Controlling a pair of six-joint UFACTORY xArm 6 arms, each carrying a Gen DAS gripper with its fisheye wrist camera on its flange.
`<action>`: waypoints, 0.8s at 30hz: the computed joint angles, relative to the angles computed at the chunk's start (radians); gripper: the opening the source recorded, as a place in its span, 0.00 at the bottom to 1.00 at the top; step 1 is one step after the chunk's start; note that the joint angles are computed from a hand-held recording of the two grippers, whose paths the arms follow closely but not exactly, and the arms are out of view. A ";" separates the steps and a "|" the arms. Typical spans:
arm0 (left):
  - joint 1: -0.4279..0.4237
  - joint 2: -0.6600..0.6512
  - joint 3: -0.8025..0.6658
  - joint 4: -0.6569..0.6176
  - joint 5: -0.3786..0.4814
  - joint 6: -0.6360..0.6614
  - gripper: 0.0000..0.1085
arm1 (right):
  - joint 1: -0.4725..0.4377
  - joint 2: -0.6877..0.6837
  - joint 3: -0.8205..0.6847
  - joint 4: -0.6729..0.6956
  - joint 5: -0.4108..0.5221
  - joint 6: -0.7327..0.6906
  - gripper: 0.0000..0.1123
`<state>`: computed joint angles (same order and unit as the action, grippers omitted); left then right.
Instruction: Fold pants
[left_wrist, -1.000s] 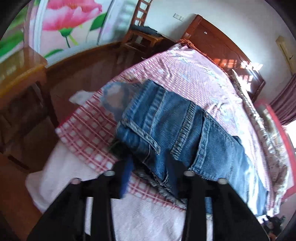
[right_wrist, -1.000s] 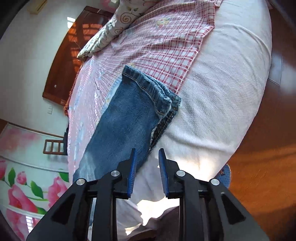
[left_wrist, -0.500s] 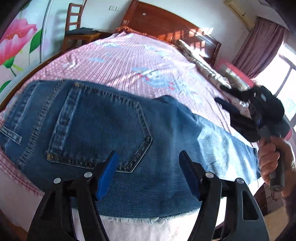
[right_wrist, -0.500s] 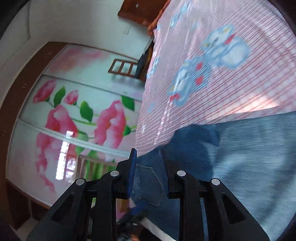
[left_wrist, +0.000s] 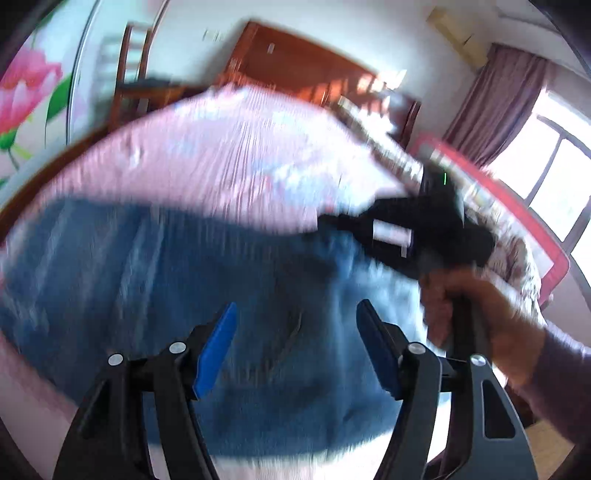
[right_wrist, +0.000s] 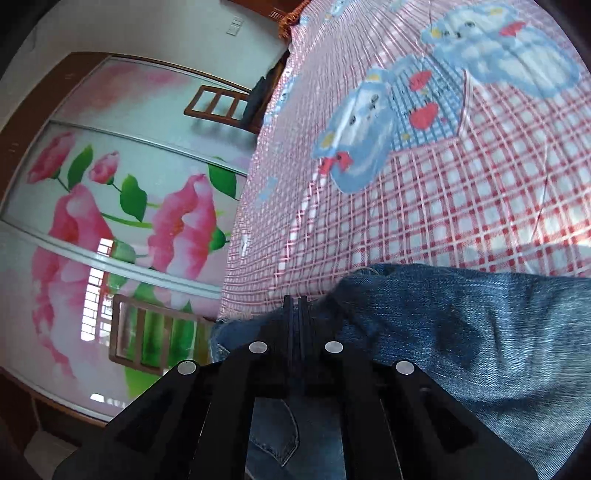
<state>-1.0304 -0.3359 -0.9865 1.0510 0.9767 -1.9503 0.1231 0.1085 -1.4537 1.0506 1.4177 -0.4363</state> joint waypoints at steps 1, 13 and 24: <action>0.025 -0.007 -0.006 0.020 -0.002 0.015 0.73 | -0.007 0.006 -0.012 -0.003 0.006 0.006 0.01; 0.395 -0.073 0.213 -0.198 -0.316 -0.046 0.30 | 0.073 0.141 -0.092 -0.102 -0.128 0.130 0.00; 0.330 -0.021 0.075 -0.217 -0.155 0.123 0.81 | -0.148 -0.143 0.135 0.011 0.083 -0.083 0.02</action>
